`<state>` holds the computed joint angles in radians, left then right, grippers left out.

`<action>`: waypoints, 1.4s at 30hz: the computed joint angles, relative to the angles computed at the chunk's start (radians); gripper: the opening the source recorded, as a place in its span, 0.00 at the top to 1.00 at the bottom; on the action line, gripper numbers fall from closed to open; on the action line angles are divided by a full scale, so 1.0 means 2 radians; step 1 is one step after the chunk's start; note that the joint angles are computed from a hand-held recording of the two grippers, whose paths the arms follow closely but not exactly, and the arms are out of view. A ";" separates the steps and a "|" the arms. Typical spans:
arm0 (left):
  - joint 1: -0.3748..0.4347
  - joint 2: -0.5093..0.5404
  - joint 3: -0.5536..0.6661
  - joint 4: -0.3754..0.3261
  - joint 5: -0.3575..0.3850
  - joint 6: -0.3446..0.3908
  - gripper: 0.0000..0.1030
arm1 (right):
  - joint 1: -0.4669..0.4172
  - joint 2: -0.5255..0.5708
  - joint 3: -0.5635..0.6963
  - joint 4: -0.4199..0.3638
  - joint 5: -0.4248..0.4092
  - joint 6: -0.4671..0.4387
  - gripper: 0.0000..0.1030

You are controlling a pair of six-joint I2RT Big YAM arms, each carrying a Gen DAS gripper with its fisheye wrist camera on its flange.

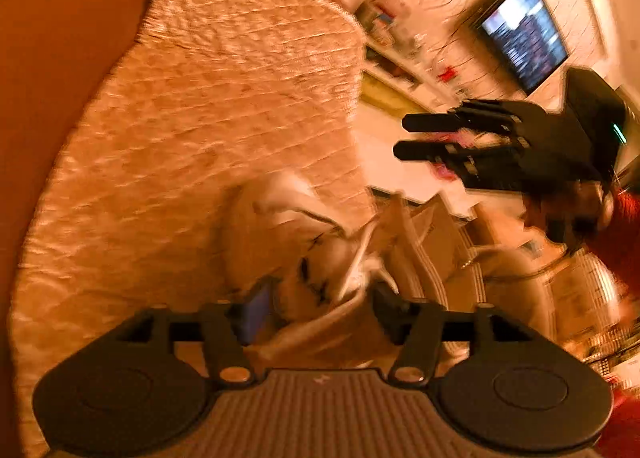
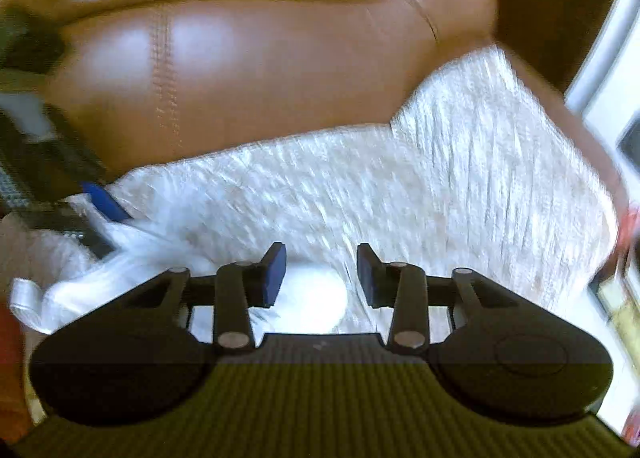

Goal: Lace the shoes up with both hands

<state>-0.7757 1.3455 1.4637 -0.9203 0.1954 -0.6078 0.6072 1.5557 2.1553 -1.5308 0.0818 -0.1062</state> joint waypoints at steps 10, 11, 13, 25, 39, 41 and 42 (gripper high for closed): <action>-0.055 0.012 0.029 -0.056 -0.014 0.066 0.20 | -0.097 0.060 -0.041 0.035 -0.163 0.276 0.54; -0.060 0.020 0.033 -0.055 -0.023 0.069 0.20 | -0.097 0.066 -0.038 0.042 -0.167 0.277 0.54; -0.068 0.032 0.038 -0.046 -0.044 0.060 0.20 | -0.096 0.093 -0.012 0.033 -0.188 0.265 0.54; -0.085 0.060 0.064 -0.019 -0.147 0.052 0.19 | -0.077 0.136 0.024 -0.001 -0.224 0.149 0.55; -0.072 0.097 0.149 -0.095 -0.182 0.072 0.10 | -0.145 0.021 -0.152 0.149 -0.322 0.289 0.44; -0.079 0.104 0.154 -0.106 -0.181 0.075 0.10 | -0.160 -0.009 -0.200 0.259 -0.427 0.380 0.44; -0.082 0.107 0.156 -0.112 -0.180 0.075 0.10 | -0.161 -0.016 -0.206 0.289 -0.464 0.405 0.44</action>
